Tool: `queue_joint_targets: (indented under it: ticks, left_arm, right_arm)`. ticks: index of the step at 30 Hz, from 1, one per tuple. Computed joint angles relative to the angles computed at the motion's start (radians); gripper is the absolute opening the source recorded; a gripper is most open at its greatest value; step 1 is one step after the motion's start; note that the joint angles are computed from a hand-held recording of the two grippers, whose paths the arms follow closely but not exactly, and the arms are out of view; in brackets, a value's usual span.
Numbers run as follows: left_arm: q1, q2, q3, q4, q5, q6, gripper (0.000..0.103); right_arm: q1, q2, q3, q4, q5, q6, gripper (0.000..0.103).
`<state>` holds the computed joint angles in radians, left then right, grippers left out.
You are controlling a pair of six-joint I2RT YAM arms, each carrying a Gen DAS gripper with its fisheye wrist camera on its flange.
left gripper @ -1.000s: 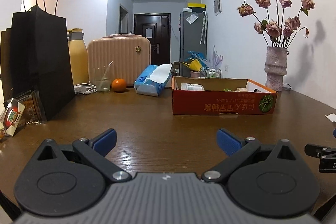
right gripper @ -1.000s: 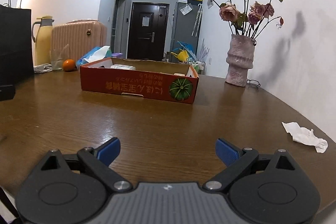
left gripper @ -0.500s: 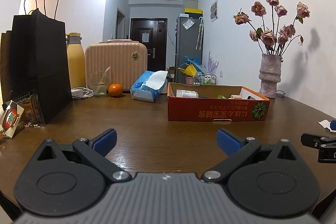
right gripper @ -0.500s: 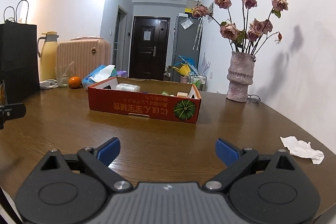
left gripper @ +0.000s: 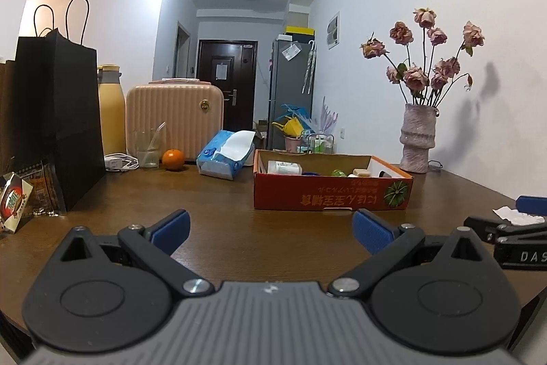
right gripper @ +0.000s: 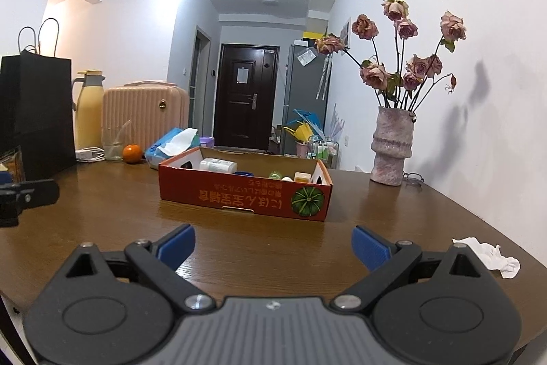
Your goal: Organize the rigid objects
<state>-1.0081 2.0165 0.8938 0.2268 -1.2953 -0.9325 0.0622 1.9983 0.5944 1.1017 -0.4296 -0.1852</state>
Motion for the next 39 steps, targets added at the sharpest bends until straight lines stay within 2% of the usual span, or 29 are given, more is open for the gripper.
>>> queue_joint_targets:
  ticks: [6, 14, 19, 39]
  left_arm:
    - [-0.009, 0.000, 0.012, -0.018, -0.008, -0.003, 0.103]
    - [-0.005, 0.003, 0.012, 0.022, 0.018, 0.036, 0.103]
    - [-0.007, 0.014, 0.033, -0.036, 0.008, -0.032, 0.103]
    - [-0.004, 0.023, 0.047, -0.056, 0.030, -0.033, 0.103]
  right_arm:
    - [-0.010, -0.005, -0.010, 0.008, -0.004, 0.006, 0.098]
    - [-0.020, -0.001, -0.006, 0.001, -0.006, 0.009, 0.099]
    - [-0.020, 0.007, -0.005, 0.004, -0.010, 0.009, 0.099]
    - [-0.021, 0.019, -0.005, 0.002, -0.005, 0.008, 0.099]
